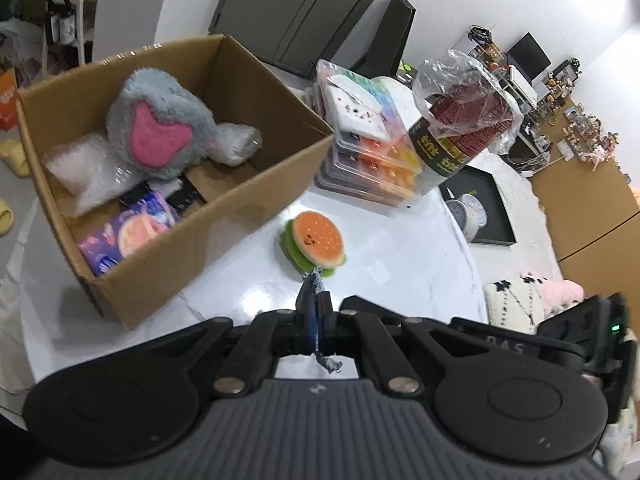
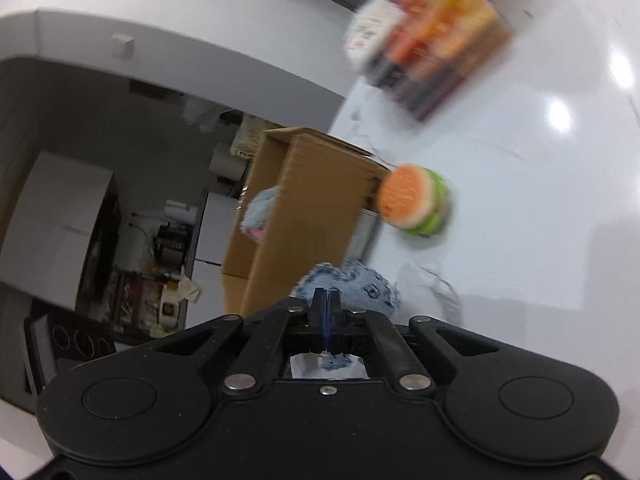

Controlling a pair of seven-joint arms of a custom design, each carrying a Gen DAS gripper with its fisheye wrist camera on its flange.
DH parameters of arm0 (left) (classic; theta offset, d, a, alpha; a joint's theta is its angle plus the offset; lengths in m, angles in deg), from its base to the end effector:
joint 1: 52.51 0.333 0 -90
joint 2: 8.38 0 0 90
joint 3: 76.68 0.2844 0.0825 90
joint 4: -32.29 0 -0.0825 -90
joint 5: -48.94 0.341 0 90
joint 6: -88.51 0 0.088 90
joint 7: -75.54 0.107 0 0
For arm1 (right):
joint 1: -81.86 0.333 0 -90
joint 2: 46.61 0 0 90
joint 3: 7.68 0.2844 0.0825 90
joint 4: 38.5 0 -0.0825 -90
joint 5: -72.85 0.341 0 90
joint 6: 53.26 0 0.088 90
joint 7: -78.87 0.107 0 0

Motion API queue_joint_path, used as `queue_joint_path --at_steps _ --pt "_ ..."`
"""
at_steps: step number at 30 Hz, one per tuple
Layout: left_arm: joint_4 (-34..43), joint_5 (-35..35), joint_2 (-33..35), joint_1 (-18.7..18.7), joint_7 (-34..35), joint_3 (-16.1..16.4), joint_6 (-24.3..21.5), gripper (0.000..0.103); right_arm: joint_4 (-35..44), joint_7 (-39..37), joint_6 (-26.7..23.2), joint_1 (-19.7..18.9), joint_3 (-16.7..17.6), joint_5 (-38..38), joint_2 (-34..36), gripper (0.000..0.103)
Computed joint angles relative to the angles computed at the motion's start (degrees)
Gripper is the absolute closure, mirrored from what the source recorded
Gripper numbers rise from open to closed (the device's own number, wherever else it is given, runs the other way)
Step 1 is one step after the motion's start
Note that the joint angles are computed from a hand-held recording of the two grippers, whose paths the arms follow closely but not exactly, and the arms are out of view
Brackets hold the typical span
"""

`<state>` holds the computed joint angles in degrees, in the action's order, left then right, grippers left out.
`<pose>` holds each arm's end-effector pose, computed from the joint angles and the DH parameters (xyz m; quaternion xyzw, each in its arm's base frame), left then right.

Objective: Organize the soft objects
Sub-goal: 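Hold the octopus plush in the left tool while the right tool grasps the burger plush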

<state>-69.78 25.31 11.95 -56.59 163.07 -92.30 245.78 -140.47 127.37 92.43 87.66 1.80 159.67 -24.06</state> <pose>0.6127 -0.1823 0.4235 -0.6903 0.6384 -0.3401 0.0188 0.6103 0.1438 0.3633 -0.5248 0.6721 0.1639 0.4961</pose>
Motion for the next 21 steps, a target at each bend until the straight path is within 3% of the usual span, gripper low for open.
queue_joint_path --at_steps 3,6,10,12,14,21 --pt "-0.8 -0.2 -0.7 0.3 -0.2 0.2 0.4 0.103 1.7 2.4 4.0 1.4 -0.4 -2.5 0.7 0.102" --pt "-1.7 0.8 -1.7 0.1 -0.7 0.9 1.4 0.103 3.8 7.7 8.9 3.3 -1.0 -10.4 2.2 0.093" --pt "-2.4 0.1 -3.2 1.0 0.1 0.7 1.8 0.103 6.9 15.4 11.5 4.0 -1.3 -20.2 5.2 0.084" --pt "-2.7 -0.9 -4.1 1.4 1.3 0.4 2.0 0.103 7.9 19.9 13.4 5.4 -2.4 -26.5 6.1 0.069" --pt "-2.9 -1.3 -4.8 1.4 1.9 0.6 2.4 0.103 9.5 24.2 14.6 6.7 -3.6 -32.4 7.4 0.044" --pt "-2.5 -3.6 -6.7 1.8 3.8 1.0 3.5 0.103 17.3 36.3 12.0 9.3 -6.6 -49.0 13.2 0.041"
